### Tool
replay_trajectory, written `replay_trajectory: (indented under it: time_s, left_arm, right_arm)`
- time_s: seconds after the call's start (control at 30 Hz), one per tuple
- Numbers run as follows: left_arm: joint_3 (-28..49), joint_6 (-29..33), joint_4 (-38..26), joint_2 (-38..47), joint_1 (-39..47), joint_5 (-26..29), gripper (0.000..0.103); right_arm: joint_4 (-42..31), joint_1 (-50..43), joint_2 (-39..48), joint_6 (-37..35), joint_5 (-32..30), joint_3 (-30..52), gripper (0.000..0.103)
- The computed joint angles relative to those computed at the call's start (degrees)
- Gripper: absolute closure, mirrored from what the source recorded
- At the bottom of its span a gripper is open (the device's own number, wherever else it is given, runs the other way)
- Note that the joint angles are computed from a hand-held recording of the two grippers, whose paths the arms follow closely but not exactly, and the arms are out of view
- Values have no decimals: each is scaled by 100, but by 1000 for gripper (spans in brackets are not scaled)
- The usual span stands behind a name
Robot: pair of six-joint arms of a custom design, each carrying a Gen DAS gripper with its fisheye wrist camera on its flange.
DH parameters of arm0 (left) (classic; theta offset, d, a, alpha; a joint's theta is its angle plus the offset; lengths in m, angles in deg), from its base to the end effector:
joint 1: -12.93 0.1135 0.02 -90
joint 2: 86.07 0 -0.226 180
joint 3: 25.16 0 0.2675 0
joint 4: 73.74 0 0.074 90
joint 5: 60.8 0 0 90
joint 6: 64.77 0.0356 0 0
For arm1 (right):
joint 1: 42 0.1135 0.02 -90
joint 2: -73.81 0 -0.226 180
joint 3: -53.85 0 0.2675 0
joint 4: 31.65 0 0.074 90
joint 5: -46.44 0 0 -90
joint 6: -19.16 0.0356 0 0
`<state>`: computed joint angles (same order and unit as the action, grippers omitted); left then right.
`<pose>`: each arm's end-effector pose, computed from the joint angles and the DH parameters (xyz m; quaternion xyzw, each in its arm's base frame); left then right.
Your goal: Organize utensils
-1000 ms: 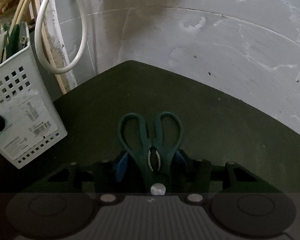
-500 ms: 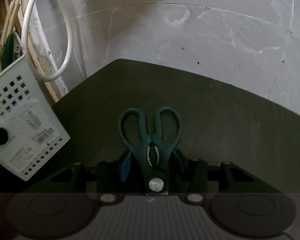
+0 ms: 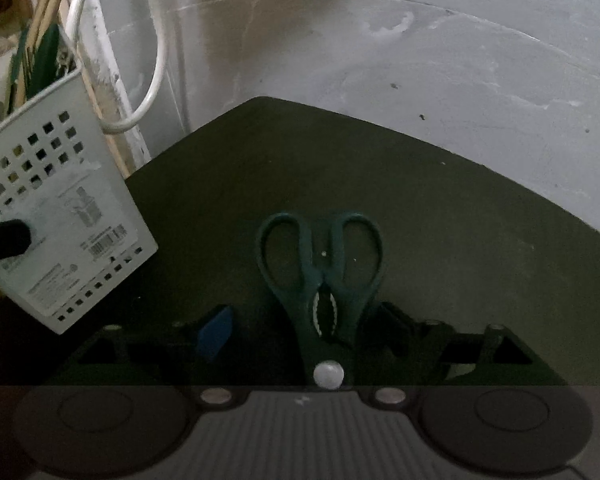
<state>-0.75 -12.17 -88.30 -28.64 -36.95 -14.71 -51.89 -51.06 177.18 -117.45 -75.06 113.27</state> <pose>0.1412 -0.1293 0.0846 -0.0405 0.8742 0.0207 0.4834 0.3093 -0.0305 0.0538 -0.3593 0.8687 0.1336 0.3136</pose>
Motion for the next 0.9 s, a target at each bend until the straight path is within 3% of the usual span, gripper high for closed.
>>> replay_trajectory:
  time_s: [0.3, 0.9]
  left_arm:
    - [8, 7, 3, 23, -3, 3, 26]
    - [32, 93, 94, 87, 68, 62, 26]
  right_arm:
    - [173, 400, 458, 373, 180, 545, 17]
    - [758, 83, 443, 607, -315, 140, 20]
